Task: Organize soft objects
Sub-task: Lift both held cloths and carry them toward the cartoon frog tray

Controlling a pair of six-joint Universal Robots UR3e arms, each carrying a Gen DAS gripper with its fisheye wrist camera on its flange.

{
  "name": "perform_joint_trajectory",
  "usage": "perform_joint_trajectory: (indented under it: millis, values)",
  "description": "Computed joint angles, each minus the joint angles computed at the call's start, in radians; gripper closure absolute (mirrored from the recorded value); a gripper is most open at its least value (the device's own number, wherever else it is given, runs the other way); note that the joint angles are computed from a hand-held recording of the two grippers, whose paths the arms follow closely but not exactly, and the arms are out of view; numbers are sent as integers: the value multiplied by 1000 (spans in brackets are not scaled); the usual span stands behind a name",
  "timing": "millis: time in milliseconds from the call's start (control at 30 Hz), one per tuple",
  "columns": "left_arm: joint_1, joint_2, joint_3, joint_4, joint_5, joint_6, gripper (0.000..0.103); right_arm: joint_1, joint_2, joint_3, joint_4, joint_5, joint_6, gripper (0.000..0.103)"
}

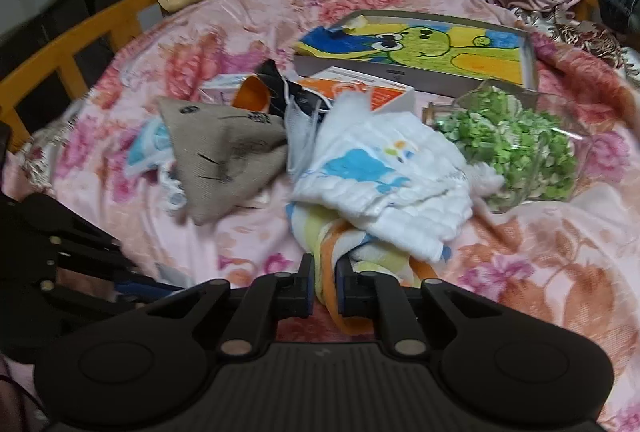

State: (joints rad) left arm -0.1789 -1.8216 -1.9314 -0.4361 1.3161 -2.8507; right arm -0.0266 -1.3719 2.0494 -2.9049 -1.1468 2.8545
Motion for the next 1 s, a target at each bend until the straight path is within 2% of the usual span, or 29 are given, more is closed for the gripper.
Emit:
perform_joint_trajectory:
  millis: [233, 333, 433, 500, 667, 733, 800, 867, 933, 1000]
  values:
    - [73, 31, -58, 47, -127, -120, 98, -95, -50, 71, -26, 192, 13, 98]
    - [79, 43, -92, 115, -145, -138, 98, -90, -58, 80, -44, 168, 15, 100]
    - [72, 53, -112, 163, -134, -140, 98, -47, -46, 79, -101, 69, 49, 99]
    - [74, 57, -112, 162, -136, -149, 98, -40, -44, 78, -109, 48, 61, 94]
    - [87, 64, -127, 188, -142, -167, 98, -2, -15, 58, -125, -36, 75, 66]
    - [93, 63, -138, 212, -145, -174, 98, 34, 11, 35, -124, -94, 67, 62]
    - [96, 60, -141, 232, -148, -186, 98, 77, 47, 0, -118, -166, 58, 63]
    - [99, 59, -147, 251, -151, -197, 98, 125, 87, -29, -128, -257, 55, 85]
    - [105, 58, -153, 269, -162, -206, 98, 135, 95, -19, -159, -264, 41, 89]
    - [108, 61, -164, 297, -170, -214, 98, 126, 78, 10, -190, -229, 26, 91]
